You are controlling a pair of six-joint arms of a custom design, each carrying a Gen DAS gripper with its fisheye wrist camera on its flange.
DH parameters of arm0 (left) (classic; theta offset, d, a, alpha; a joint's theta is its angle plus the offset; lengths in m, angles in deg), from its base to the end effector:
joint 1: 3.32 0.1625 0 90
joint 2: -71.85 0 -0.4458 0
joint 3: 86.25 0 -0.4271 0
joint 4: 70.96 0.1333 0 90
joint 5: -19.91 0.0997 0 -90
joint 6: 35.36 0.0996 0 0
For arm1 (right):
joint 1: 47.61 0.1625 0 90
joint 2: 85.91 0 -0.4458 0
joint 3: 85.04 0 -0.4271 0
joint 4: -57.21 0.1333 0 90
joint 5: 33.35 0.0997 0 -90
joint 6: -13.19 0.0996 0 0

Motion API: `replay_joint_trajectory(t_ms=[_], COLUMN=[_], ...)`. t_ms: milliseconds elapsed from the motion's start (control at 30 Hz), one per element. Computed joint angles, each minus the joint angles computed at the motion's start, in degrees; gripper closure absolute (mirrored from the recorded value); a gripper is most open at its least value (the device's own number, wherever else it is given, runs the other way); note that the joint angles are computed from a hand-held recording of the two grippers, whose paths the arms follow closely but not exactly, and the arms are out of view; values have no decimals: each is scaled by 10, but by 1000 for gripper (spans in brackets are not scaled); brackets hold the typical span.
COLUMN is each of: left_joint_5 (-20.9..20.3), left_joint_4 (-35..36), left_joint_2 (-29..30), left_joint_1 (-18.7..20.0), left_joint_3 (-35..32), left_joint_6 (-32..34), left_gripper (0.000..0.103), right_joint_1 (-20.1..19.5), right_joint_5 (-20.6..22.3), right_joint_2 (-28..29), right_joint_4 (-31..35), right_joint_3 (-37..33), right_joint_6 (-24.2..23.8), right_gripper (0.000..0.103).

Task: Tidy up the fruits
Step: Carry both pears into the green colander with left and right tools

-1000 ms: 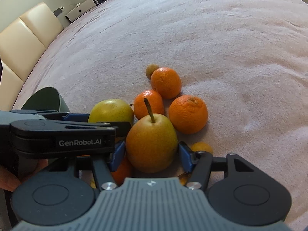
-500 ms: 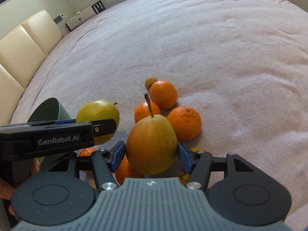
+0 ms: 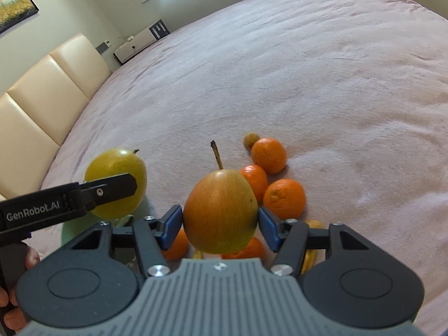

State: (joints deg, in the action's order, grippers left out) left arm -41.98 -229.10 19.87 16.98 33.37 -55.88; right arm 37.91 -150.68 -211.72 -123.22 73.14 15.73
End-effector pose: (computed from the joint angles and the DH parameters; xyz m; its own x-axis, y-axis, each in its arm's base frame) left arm -0.4416 -0.3555 0.0317 -0.6190 0.6518 -0.4382 0.7697 0.6144 -0.1733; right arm 0.0695 -0.2339 0.3332 -0.8526 0.4807 0.2050 0.0792 0.5066 -0.8585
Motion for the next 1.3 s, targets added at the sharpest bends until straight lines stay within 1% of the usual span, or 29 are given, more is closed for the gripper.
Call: replay_joint_trajectory(t_ms=[133,300,400,567,700,833,967,1133,1300], left_joint_5=[21,52,69,80,81,71,80,86,88], left_joint_4=[16,42,66,115,133,136,143,148,158], left_joint_2=[-31,-65,-77,-90,-99,-99,-94,-88,-78], left_joint_1=[2,10,17,39,53,64,70,76,86], left_joint_3=[16,29,31,28,29,29,27,25,20], left_joint_6=[-23,-41,-47,-76,-80,-79,-71,-60,-63], left_gripper=[27,27,27,27,27,27,27,27,27], right_joint_1=[28,72,85,99,115,126,117,115,104], right_joint_5=[13,22,34,51,46,33,38,26,27], right_joint_2=[16,69,102,154,211,251,278,307,326], right_joint_4=[-21,-60,-69,-75,-84,-55,-11,55,116], right_joint_3=[0,-12,-24,-47,-76,-108,-138,-173,-204], right_joint_6=[16,28,36,35,20,3,-27,-69,-90], right_gripper=[46,46,46,46,46,46,46,46,46])
